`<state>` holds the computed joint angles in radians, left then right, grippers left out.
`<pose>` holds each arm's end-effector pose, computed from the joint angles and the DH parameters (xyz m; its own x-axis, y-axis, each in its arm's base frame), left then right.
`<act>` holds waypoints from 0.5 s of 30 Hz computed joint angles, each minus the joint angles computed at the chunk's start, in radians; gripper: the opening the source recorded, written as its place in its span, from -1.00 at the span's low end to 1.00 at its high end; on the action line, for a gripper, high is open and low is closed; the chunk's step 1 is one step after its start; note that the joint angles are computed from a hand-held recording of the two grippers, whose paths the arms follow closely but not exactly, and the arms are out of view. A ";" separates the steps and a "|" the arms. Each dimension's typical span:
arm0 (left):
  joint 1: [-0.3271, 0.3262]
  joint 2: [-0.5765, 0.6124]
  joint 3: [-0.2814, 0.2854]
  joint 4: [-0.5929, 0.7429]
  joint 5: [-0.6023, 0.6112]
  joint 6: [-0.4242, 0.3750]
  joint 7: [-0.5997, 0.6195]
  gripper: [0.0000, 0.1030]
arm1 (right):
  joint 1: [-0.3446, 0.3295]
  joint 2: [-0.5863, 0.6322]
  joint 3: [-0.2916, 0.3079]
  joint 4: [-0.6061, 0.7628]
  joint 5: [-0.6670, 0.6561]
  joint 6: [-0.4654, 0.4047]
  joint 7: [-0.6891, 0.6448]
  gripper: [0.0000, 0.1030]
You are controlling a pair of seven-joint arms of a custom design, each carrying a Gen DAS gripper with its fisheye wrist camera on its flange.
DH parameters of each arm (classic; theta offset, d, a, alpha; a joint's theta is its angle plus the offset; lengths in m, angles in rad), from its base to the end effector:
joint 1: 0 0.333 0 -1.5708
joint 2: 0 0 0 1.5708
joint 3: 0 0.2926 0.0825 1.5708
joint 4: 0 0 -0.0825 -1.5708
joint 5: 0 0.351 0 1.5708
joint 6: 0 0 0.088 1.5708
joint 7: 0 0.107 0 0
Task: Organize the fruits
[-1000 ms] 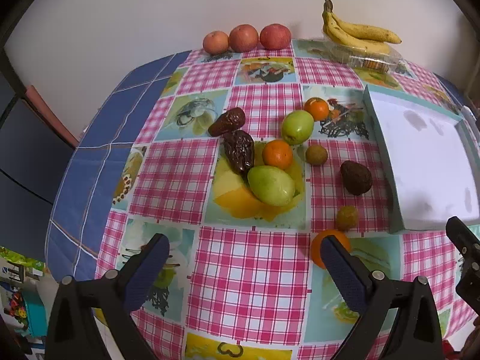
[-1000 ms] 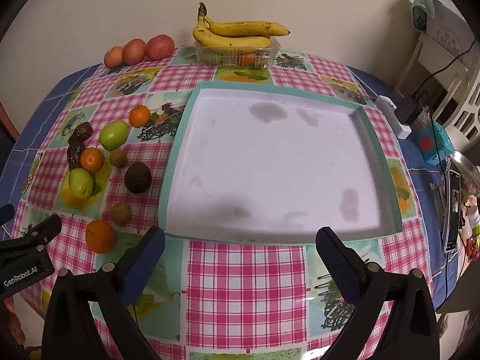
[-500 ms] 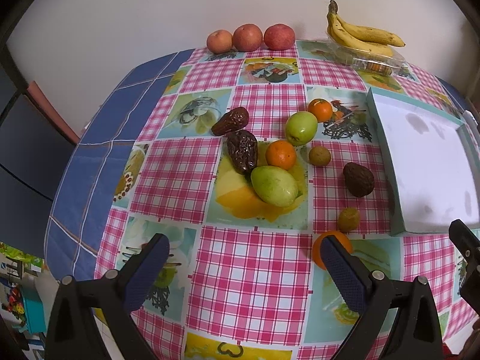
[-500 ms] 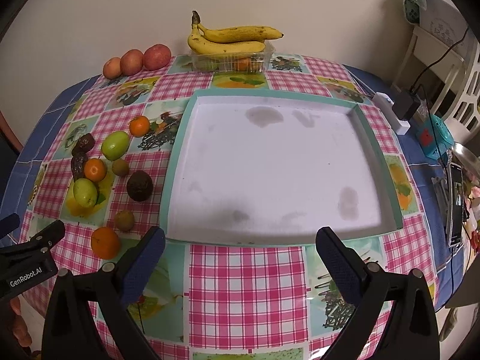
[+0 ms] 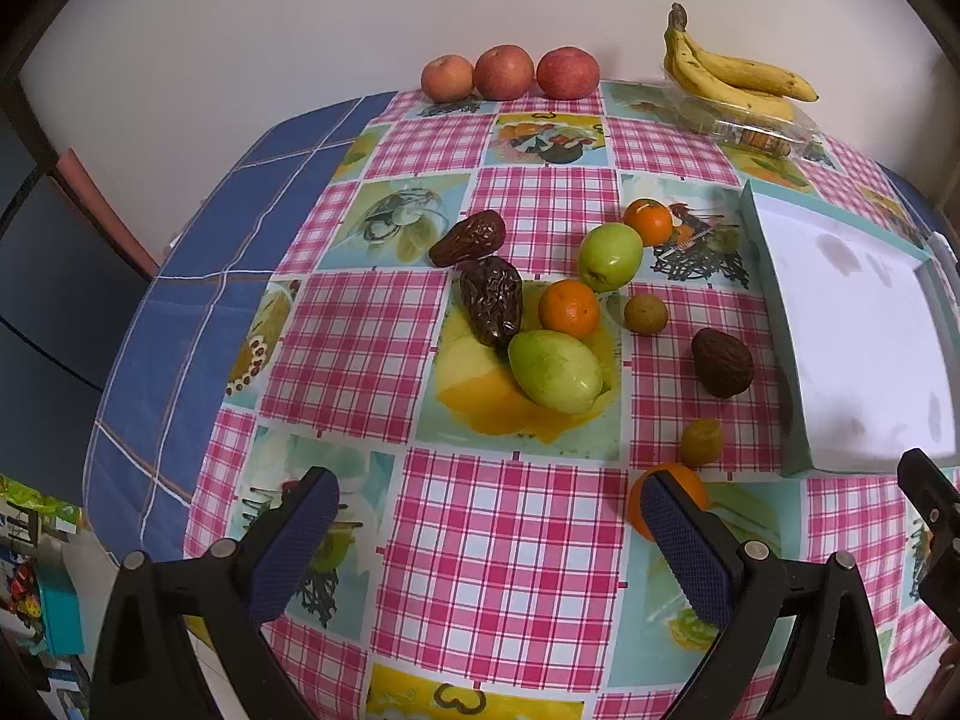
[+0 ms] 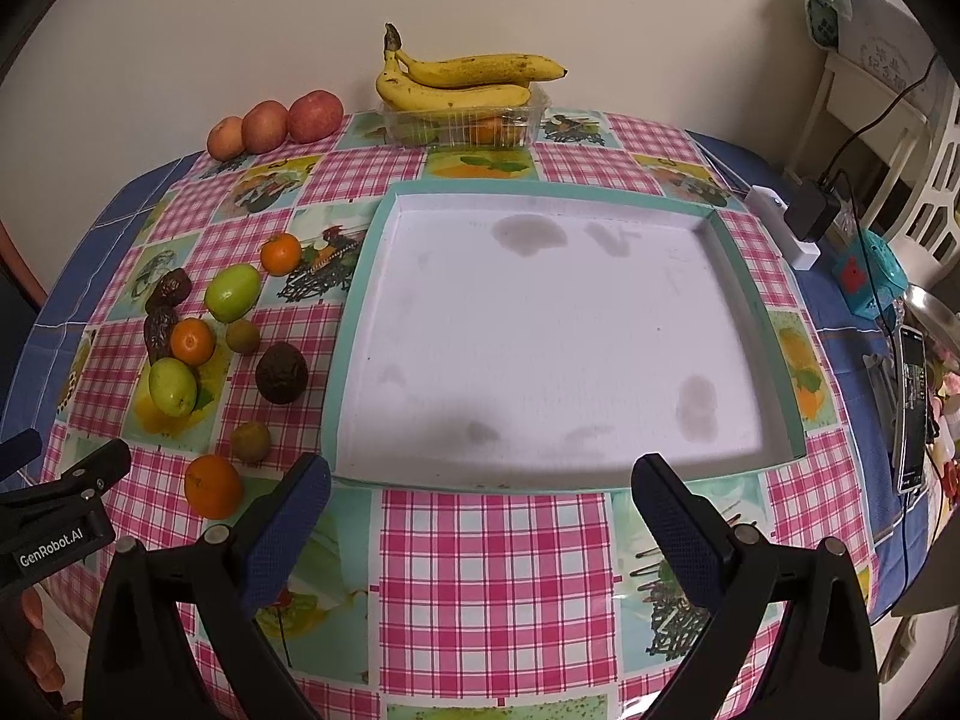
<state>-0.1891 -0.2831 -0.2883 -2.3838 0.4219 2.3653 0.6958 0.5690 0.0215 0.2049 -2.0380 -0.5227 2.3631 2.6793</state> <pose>0.4062 -0.2091 0.4464 0.1607 -0.9774 -0.1377 -0.8962 -0.0860 -0.4353 0.4010 0.3824 0.4577 -0.0151 -0.9999 0.0007 -0.8728 0.0128 -0.4880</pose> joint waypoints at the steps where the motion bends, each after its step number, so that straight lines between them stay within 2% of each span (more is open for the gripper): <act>1: 0.000 -0.001 0.001 -0.001 -0.001 0.001 0.000 0.98 | 0.000 0.001 0.000 0.001 0.001 -0.001 -0.001 0.95; 15: 0.004 -0.004 0.005 -0.008 -0.012 0.007 0.004 0.98 | 0.002 0.002 0.000 0.002 -0.001 -0.002 -0.004 0.95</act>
